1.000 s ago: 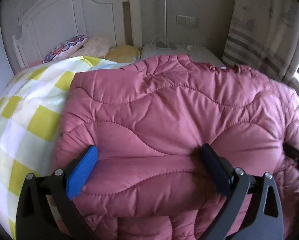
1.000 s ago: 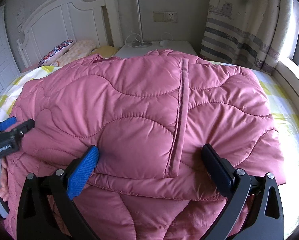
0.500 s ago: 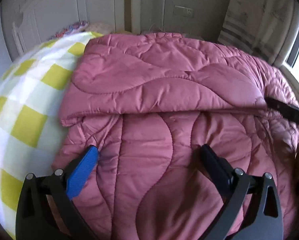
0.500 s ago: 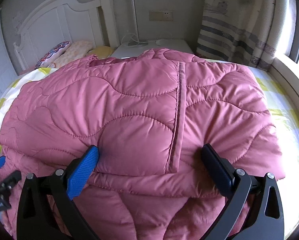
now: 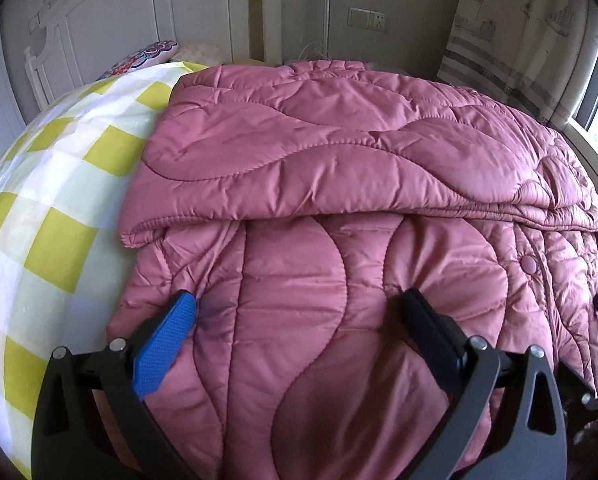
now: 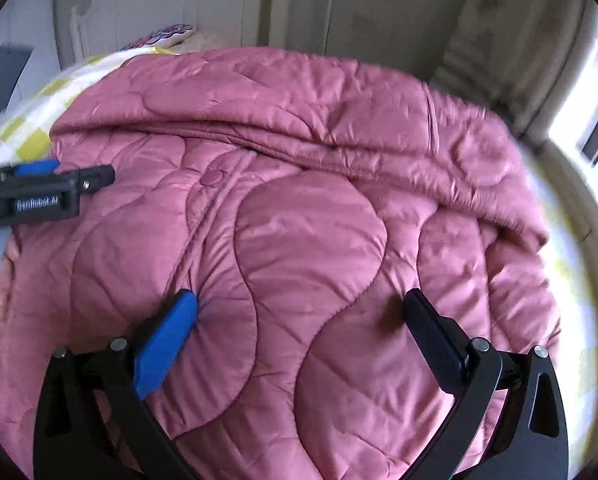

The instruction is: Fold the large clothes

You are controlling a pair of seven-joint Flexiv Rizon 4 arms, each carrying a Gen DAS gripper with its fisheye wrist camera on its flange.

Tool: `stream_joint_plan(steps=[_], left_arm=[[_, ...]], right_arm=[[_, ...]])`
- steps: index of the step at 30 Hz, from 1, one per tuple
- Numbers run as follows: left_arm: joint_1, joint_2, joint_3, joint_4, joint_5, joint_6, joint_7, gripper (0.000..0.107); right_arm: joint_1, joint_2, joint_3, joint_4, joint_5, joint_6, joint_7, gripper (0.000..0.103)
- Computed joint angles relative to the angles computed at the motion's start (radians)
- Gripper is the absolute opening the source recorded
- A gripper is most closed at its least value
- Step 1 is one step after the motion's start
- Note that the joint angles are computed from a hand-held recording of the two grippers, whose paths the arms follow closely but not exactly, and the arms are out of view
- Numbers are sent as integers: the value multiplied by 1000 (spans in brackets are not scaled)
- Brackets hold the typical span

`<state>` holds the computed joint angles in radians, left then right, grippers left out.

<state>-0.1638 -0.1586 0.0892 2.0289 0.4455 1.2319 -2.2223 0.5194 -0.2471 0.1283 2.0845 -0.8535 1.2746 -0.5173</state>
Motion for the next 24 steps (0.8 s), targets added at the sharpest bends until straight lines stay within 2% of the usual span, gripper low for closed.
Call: stream_joint_plan(steps=[1, 4, 5, 6, 8, 9, 12, 15, 16, 18, 19, 20, 22, 23, 24], left_arm=[[0, 0, 0, 0, 0, 0, 0, 101], [1, 0, 0, 1, -3, 2, 2, 101], [1, -1, 0, 1, -2, 2, 2, 101], [1, 0, 0, 1, -2, 1, 2, 101], [2, 0, 0, 3, -3, 4, 3, 101], [2, 1, 0, 3, -3, 4, 2, 101], [-1, 0, 1, 0, 3, -2, -2, 101], [2, 0, 1, 0, 0, 0, 1, 101], [-15, 5, 12, -15, 40, -30, -40, 101], [-59, 34, 25, -51, 179, -117, -176, 101], [-70, 60, 16, -42, 231, -107, -229, 101], [-62, 81, 3, -15, 236, -51, -234, 101], [-50, 106, -31, 22, 225, 35, -213, 101], [-52, 113, -47, 21, 243, 46, -213, 101], [-56, 115, -64, 12, 266, 37, -215, 101]], right_arm=[[1, 18, -11, 15, -11, -3, 19, 98], [-24, 87, -48, 82, -170, -37, 184, 98], [-41, 100, -37, 98, -157, -78, 195, 98], [-74, 112, -37, 127, -152, -61, 222, 99], [-136, 124, -28, 169, -108, 40, 271, 99], [-149, 131, -30, 178, -127, 52, 306, 99], [-144, 124, -3, 155, -151, -29, 310, 99], [-151, 124, 7, 154, -175, -17, 308, 99], [-159, 133, 3, 164, -191, 2, 320, 99], [-173, 151, -12, 180, -307, 46, 410, 99], [-185, 169, -23, 192, -421, 75, 484, 99], [-193, 183, -15, 197, -488, 79, 522, 99], [-201, 181, 7, 181, -548, 93, 502, 99], [-197, 175, 21, 173, -546, 94, 472, 99], [-178, 161, 46, 165, -487, 75, 387, 99]])
